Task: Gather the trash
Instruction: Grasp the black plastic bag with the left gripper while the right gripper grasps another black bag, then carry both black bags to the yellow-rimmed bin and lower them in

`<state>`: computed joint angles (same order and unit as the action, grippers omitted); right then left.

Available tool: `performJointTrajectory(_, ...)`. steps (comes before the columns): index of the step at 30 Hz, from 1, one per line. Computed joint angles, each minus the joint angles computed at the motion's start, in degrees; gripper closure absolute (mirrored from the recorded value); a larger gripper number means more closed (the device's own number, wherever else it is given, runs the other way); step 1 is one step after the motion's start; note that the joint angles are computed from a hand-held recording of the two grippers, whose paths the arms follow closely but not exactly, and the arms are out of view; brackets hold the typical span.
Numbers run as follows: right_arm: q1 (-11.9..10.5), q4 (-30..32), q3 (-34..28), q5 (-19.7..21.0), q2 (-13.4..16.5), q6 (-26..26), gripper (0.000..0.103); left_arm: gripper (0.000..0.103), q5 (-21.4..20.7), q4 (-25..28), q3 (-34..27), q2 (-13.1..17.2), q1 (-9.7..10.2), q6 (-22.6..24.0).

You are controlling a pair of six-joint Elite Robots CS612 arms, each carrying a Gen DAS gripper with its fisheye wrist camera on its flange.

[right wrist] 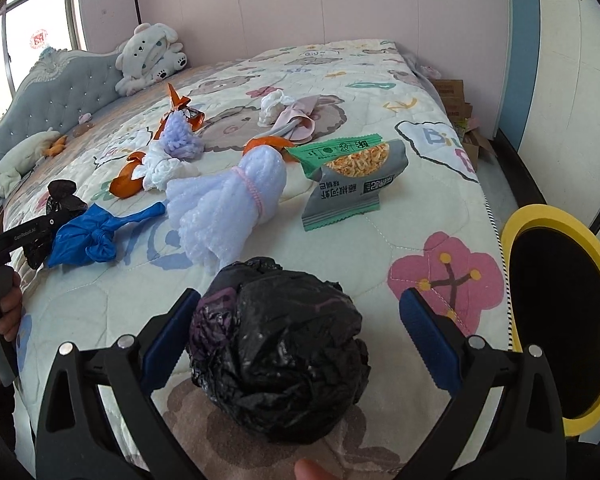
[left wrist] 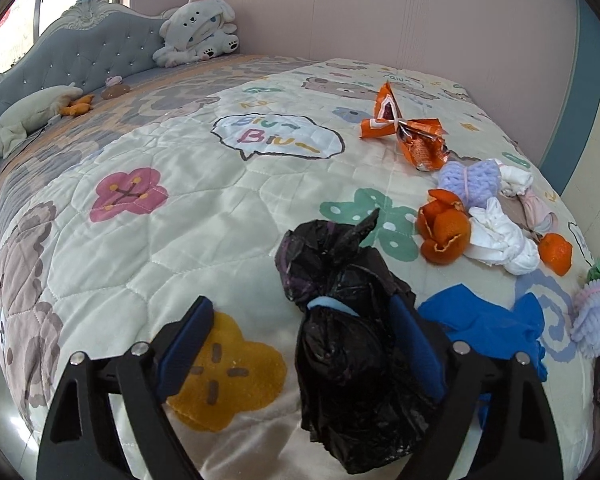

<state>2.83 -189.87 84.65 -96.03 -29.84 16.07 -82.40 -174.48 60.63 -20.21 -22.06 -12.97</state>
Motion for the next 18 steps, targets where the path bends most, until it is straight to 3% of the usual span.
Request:
performJointTrajectory(4,0.03,0.89,0.19,1.01,-0.21,-0.88,0.028,0.042,-0.95,-0.22,-0.15,0.19,-0.18,2.27)
performJointTrajectory(5,0.08,1.18,0.33,1.47,-0.3,-1.12,0.031,0.053,-1.06,-0.63,-0.04,0.21,-0.25,2.73)
performJointTrajectory(8,0.1,0.93,0.83,2.64,-0.52,-2.12,0.045,0.072,-1.18,-2.02,0.42,0.26,-0.38,3.2)
performJointTrajectory(12,-0.02,-0.89,1.82,3.49,-1.04,-2.32,0.053,0.078,-2.64,-4.15,1.05,0.12,0.0,2.06)
performJointTrajectory(18,0.23,-7.67,4.78,2.61,-2.6,-2.73,0.054,0.079,-1.54,-7.73,3.8,-1.45,-0.12,0.78)
